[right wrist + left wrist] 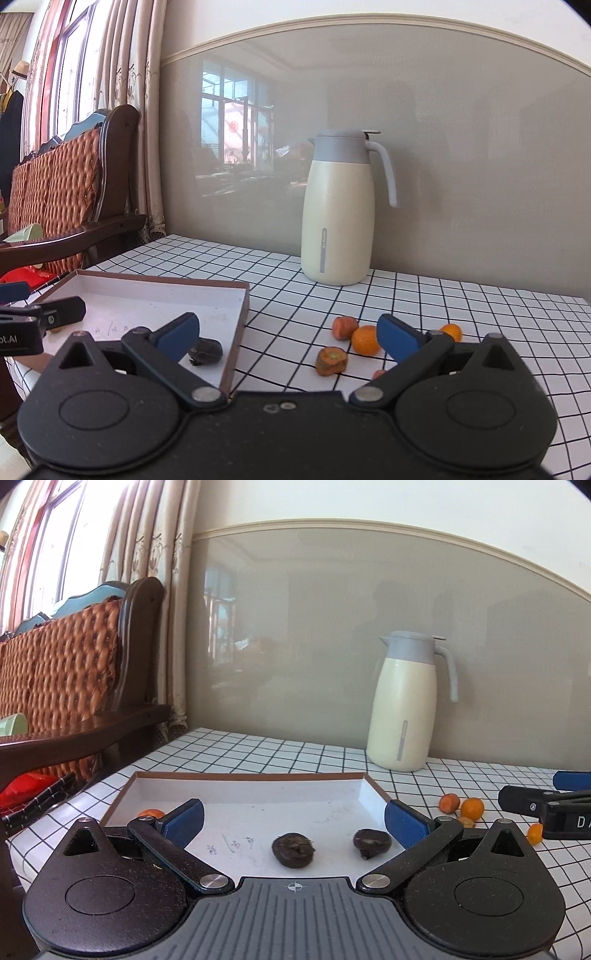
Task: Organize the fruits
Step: 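Move both open tools back toward the remaining fruit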
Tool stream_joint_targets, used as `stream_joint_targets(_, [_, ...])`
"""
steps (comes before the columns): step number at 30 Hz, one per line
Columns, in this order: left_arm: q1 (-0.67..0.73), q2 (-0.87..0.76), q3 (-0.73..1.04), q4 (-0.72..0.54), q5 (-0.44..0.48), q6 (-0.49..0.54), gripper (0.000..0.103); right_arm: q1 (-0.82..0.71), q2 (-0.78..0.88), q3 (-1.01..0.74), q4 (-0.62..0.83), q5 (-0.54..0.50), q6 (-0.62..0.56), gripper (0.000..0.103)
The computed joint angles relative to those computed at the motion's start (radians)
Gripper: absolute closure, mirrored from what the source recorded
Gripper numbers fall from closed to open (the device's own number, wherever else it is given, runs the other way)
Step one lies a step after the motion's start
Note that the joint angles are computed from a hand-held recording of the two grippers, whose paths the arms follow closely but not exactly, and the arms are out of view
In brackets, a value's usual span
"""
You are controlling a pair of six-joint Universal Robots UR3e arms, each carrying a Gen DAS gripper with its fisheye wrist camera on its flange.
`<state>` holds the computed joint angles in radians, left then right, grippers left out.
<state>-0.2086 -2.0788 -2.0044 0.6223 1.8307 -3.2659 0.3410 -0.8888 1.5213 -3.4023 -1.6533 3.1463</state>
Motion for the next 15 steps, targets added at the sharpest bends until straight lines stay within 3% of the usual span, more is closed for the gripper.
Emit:
stream_joint_targets(7, [-0.104,-0.073,0.142,-0.074,0.019,0.001,0.0,-0.074,-0.092,0.199,-0.097,-0.01,-0.018,0.006])
stream_joint_targets(15, [-0.196,-0.186,0.324,-0.149,0.017,0.074,0.0,-0.147,-0.137,0.298,-0.13,-0.02,-0.004,0.006])
